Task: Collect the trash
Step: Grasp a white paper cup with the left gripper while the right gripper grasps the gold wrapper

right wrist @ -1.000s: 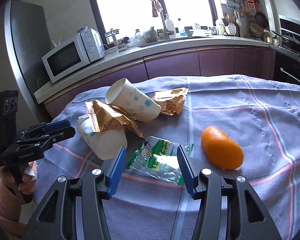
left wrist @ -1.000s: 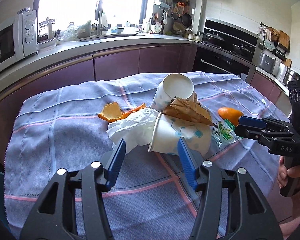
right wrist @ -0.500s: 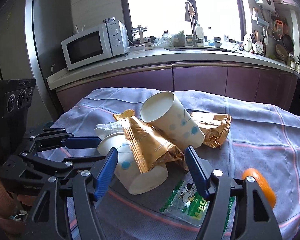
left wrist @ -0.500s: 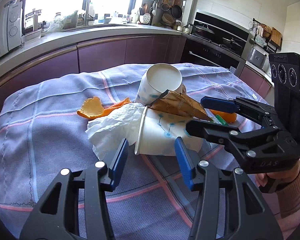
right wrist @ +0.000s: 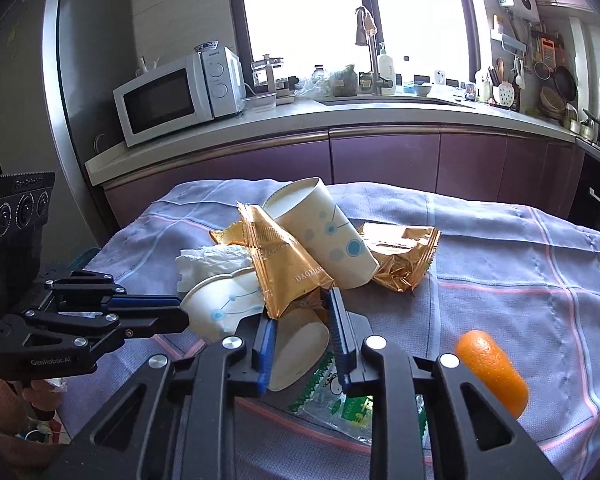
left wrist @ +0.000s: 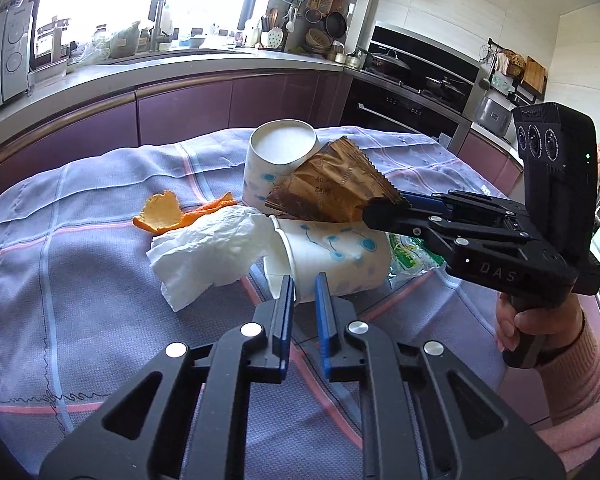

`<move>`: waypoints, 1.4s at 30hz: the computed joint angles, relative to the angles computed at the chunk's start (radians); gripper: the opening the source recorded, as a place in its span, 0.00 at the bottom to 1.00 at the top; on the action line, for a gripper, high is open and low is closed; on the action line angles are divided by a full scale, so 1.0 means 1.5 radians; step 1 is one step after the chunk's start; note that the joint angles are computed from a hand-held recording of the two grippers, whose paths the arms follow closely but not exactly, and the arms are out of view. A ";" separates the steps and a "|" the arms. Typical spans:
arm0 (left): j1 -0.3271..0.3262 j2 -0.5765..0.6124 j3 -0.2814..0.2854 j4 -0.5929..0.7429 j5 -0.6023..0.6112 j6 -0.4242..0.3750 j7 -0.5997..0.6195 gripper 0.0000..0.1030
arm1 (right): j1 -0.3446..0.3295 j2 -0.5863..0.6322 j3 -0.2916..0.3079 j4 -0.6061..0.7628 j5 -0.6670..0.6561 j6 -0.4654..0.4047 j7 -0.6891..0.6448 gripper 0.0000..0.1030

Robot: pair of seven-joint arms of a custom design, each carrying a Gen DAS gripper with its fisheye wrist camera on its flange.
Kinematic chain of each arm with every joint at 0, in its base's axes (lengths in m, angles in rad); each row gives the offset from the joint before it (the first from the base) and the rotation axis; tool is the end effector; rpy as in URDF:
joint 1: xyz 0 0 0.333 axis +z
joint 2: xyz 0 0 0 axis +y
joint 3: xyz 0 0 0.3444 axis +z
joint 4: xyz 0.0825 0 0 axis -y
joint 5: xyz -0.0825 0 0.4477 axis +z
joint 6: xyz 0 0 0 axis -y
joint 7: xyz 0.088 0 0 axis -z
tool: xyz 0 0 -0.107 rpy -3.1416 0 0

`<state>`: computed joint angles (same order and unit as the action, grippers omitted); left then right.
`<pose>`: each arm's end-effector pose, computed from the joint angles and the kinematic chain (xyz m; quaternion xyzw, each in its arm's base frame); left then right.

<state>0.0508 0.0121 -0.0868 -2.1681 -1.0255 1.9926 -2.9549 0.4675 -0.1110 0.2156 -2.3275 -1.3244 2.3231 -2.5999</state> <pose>0.5822 -0.0736 0.3906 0.1440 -0.8888 0.4322 0.0493 0.4436 0.3394 0.3937 -0.4505 0.7523 -0.3716 0.3051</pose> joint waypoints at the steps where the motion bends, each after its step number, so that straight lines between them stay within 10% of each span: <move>1: 0.002 -0.002 0.002 -0.001 0.000 -0.006 0.000 0.06 | 0.002 -0.002 0.003 -0.001 0.000 -0.007 0.002 0.22; 17: 0.022 -0.016 0.015 -0.022 0.047 -0.065 0.022 0.19 | 0.010 -0.008 0.011 -0.017 -0.007 0.020 0.059 0.19; 34: 0.084 -0.044 0.067 -0.018 0.018 -0.147 0.061 0.03 | 0.029 -0.020 0.032 0.010 -0.030 -0.021 0.041 0.19; 42: 0.137 -0.008 0.090 0.042 -0.022 -0.131 0.034 0.03 | 0.026 0.055 0.006 0.101 -0.110 0.072 0.021 0.19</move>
